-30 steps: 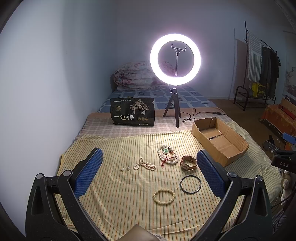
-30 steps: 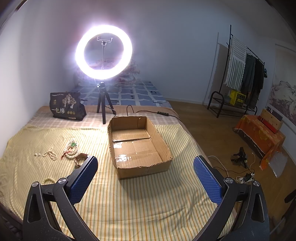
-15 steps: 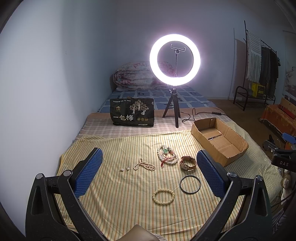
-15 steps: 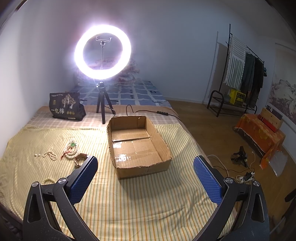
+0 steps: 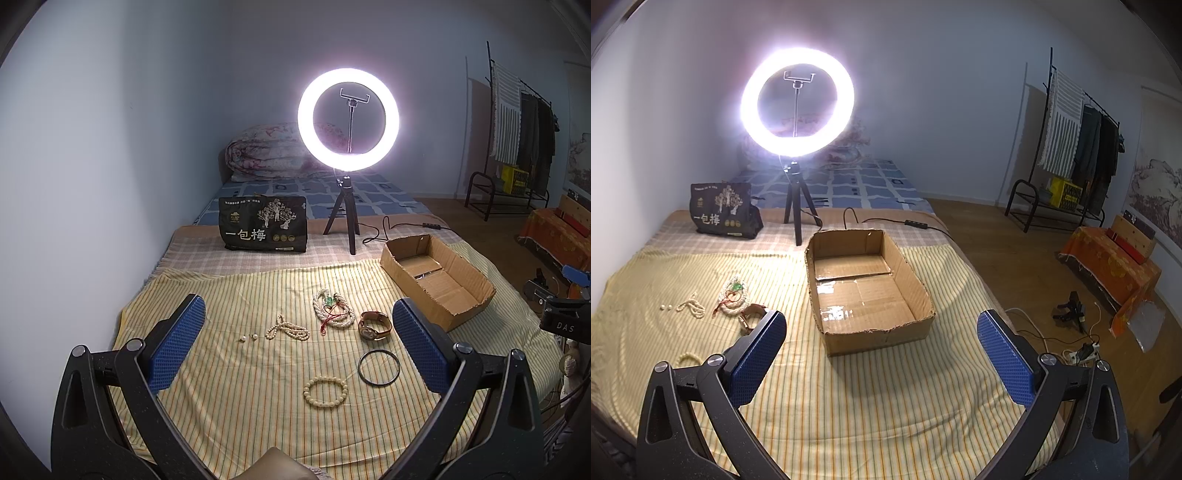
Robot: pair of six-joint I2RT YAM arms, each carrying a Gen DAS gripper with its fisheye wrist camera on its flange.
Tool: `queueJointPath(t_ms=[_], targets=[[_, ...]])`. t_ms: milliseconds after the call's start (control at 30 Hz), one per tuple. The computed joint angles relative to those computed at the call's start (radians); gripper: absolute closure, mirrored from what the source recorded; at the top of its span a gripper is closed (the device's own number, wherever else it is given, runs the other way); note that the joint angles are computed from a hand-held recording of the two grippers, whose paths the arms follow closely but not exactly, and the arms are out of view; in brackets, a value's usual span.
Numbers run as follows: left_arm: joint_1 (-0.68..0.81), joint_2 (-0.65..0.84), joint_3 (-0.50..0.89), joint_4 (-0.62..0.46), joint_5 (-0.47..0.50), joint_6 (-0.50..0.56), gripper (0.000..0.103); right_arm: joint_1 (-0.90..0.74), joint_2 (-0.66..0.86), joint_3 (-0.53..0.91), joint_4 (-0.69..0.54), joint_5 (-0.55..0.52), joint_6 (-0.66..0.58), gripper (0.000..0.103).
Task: Organize jewelry
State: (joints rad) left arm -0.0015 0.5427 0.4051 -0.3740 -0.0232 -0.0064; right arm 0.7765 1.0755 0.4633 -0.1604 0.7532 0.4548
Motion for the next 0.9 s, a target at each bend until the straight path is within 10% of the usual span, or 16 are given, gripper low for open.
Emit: queueJointPath(t_ms=[900], targets=[[0.036, 0.057, 0.007, 0.015, 0.021, 0.004, 0.000, -0.006, 0.047, 0.009, 0.018, -0.027, 0.007, 0.001]])
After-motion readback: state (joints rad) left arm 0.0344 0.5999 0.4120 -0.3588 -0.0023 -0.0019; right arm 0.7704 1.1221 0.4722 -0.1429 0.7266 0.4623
